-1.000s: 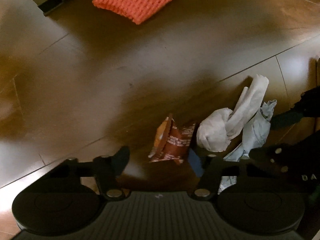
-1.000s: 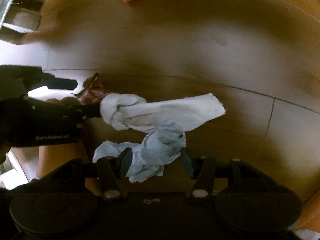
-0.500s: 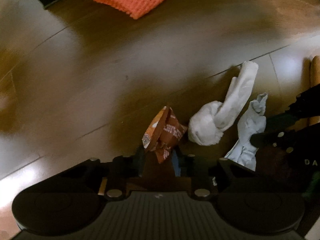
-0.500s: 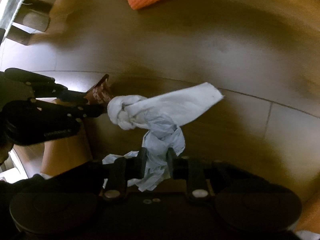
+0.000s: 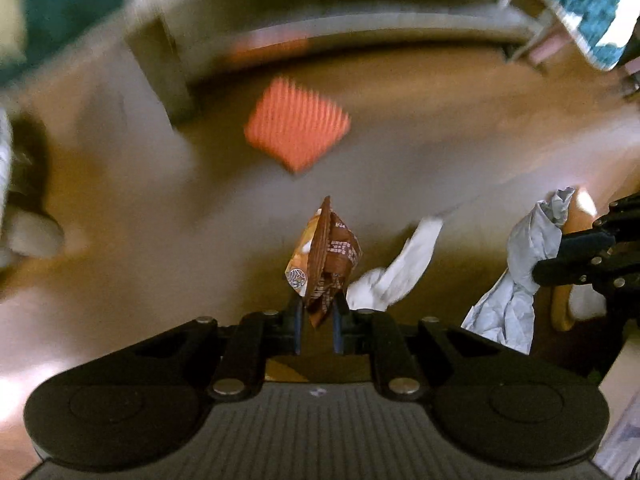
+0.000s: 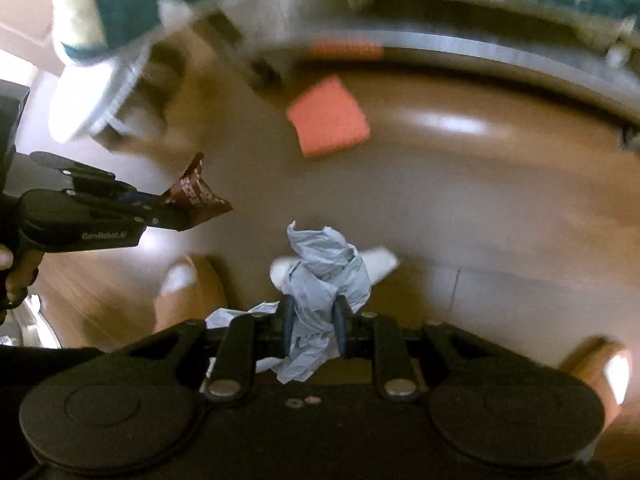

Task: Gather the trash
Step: 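Lift wrapper and tissues up over the teal wastebasket with both tools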

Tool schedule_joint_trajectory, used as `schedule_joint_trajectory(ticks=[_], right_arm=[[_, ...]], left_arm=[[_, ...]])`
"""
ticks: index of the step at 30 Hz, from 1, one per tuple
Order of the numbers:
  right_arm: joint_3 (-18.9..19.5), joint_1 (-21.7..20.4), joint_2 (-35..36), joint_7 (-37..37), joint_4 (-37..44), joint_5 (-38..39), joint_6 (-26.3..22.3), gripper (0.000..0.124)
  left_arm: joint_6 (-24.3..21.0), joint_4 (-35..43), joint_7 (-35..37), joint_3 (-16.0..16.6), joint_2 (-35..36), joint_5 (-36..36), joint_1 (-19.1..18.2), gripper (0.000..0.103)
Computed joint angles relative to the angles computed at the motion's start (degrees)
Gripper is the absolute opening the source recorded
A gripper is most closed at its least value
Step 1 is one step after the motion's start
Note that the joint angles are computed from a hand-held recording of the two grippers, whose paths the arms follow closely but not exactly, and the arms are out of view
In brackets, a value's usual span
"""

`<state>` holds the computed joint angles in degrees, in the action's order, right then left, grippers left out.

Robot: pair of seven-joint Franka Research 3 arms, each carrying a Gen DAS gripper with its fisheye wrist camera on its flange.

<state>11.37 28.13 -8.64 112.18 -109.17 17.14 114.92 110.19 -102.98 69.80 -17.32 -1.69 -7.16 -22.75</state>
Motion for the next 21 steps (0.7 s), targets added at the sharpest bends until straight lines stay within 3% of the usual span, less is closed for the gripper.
schedule_joint_trajectory(ticks=[10,16,21], right_arm=[[0.8,-1.3,-2.6,1.4,12.8,-7.6,-2.8,0.020],[2.1,-1.8,-4.2,1.5,19.7,-12.9,-2.8,0.020],[2.3,-2.9,-6.5,0.0,24.1,-15.2,-2.9,0.020]], left_arm=[[-4.9,17.3,-3.2,-1.2,0.1,10.9,-1.2,0.013],[-8.2,30.0,-8.7,-2.8,1.6,19.4,-3.5,0.013],[-11.9,40.4,-14.0,-4.2,5.1,27.4,-7.6,0.013]])
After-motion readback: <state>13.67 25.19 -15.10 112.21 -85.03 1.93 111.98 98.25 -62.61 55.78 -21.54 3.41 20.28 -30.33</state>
